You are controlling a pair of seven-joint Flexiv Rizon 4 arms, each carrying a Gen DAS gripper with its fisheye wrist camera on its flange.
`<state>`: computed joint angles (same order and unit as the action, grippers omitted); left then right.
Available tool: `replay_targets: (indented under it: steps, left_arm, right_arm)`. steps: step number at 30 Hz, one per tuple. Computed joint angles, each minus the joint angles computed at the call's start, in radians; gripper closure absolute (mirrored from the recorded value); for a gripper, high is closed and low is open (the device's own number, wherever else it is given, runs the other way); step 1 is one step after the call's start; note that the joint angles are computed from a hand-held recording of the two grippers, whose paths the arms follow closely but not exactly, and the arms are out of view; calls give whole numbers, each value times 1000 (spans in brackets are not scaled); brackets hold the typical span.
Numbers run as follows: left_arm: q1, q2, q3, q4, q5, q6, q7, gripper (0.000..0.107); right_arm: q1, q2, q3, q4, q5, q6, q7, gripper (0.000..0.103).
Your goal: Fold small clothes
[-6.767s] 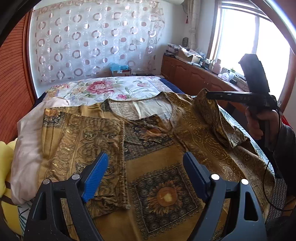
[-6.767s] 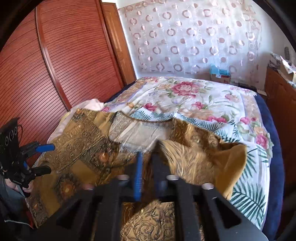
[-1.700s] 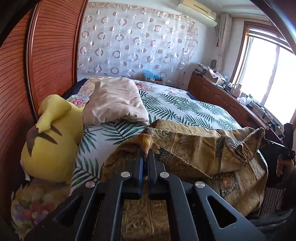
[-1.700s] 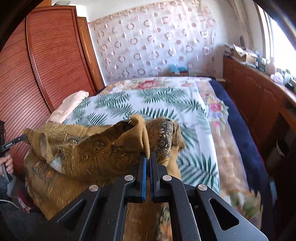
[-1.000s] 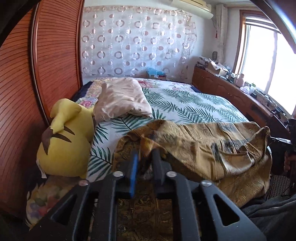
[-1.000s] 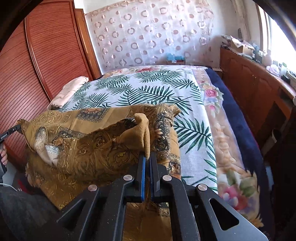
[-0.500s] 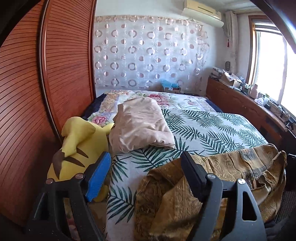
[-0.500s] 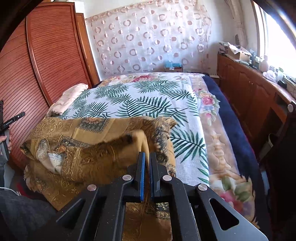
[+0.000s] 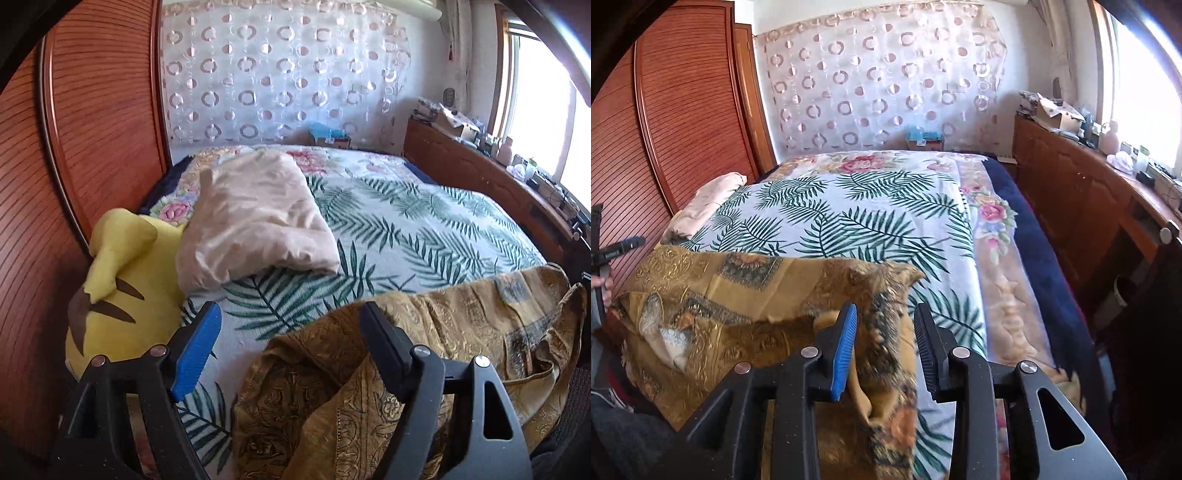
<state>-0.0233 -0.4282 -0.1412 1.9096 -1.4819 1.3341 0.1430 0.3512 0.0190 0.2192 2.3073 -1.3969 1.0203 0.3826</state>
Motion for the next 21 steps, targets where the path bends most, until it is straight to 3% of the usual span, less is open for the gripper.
replay_targets:
  steps: [6,16,21]
  left_arm:
    - [13,-29,-5,17,116,16,-80,29]
    - [60,-49,-43,24,218,23,-158,29]
    - [84,-57,-60,27,263,21,-191,29]
  right_arm:
    - [-19,-53,-34,-39,-53,41,2,62]
    - [-30,-122,-62,-86,42,75,-108,58]
    - [-21,-139,-67,-102,102,69,-175,50]
